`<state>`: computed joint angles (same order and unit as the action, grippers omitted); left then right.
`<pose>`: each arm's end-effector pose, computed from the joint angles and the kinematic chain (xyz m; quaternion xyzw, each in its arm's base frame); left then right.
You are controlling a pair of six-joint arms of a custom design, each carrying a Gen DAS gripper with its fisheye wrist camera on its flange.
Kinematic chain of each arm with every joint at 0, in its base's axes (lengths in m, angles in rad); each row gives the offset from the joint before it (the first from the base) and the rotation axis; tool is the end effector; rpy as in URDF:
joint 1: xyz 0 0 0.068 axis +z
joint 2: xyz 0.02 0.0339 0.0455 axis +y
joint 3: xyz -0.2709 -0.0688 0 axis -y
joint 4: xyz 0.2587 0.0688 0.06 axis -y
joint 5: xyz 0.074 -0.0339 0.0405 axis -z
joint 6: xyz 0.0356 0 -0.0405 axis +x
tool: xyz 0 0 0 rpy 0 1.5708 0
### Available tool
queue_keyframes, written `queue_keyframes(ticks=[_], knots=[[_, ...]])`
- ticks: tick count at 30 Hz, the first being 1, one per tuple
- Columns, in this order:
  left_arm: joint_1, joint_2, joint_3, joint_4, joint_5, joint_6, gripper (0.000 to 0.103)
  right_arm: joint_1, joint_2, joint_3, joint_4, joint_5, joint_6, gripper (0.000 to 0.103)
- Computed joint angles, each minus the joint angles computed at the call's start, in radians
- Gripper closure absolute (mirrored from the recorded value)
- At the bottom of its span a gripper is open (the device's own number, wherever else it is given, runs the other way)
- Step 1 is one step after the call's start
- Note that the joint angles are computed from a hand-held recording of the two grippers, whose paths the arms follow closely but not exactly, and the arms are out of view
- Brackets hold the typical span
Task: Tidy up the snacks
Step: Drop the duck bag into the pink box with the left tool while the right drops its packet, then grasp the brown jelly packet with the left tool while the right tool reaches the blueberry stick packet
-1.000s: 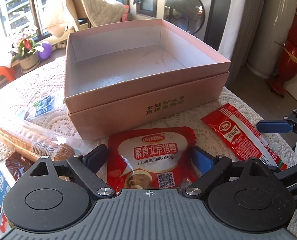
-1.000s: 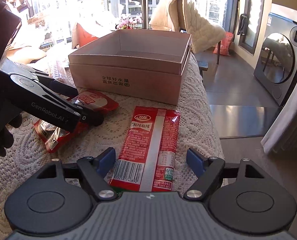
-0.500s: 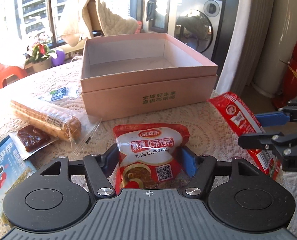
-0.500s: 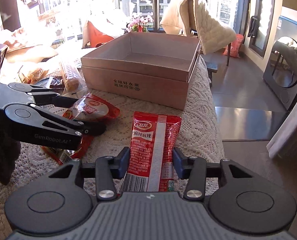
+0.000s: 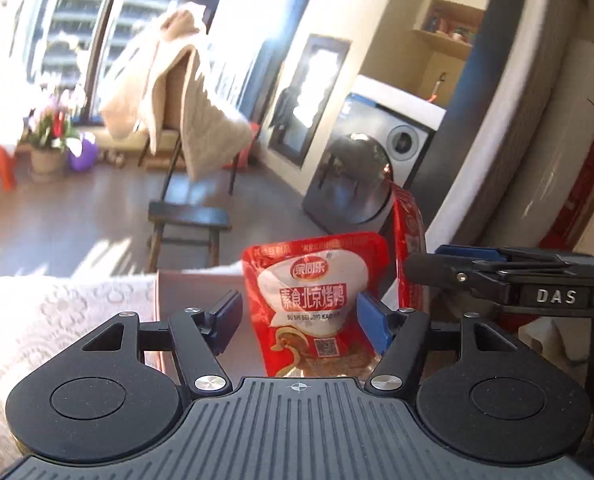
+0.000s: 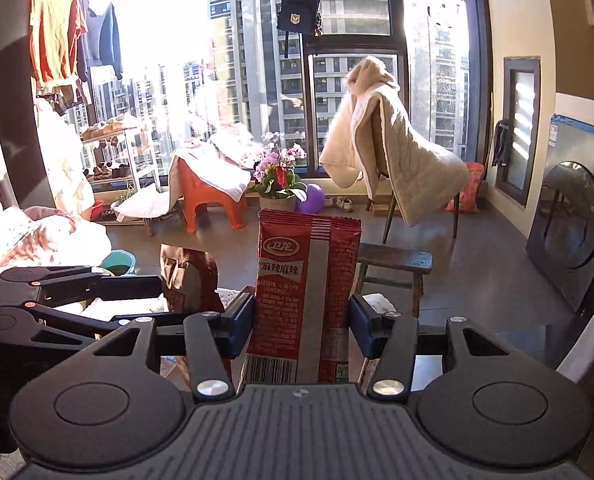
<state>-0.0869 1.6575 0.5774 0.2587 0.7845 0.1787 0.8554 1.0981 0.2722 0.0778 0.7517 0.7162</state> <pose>0.2826 -0.0499 0.1109 0.2525 0.8338 -0.3399 0.3542 0.1426 0.1271 0.1372 0.0871 0.8607 0.0253 0.5009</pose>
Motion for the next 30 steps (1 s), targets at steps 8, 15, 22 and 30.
queue_keyframes(ticks=[8, 15, 22, 30], knots=[[0.212, 0.227, 0.008, 0.085, 0.127, 0.025, 0.039, -0.130, 0.315, 0.038, 0.156, -0.116, 0.005, 0.036], [0.514, 0.101, -0.217, 0.205, 0.016, 0.252, 0.039, -0.069, 0.585, 0.184, 0.235, -0.179, 0.014, 0.036], [0.799, 0.181, -0.147, -0.083, 0.113, 0.557, 0.039, 0.002, 0.903, 0.609, 0.135, -0.256, -0.143, 0.036], [0.941, 0.260, -0.047, -0.359, 0.140, 0.831, 0.043, -0.096, 1.327, 1.282, -0.264, -0.412, -0.176, 0.039]])
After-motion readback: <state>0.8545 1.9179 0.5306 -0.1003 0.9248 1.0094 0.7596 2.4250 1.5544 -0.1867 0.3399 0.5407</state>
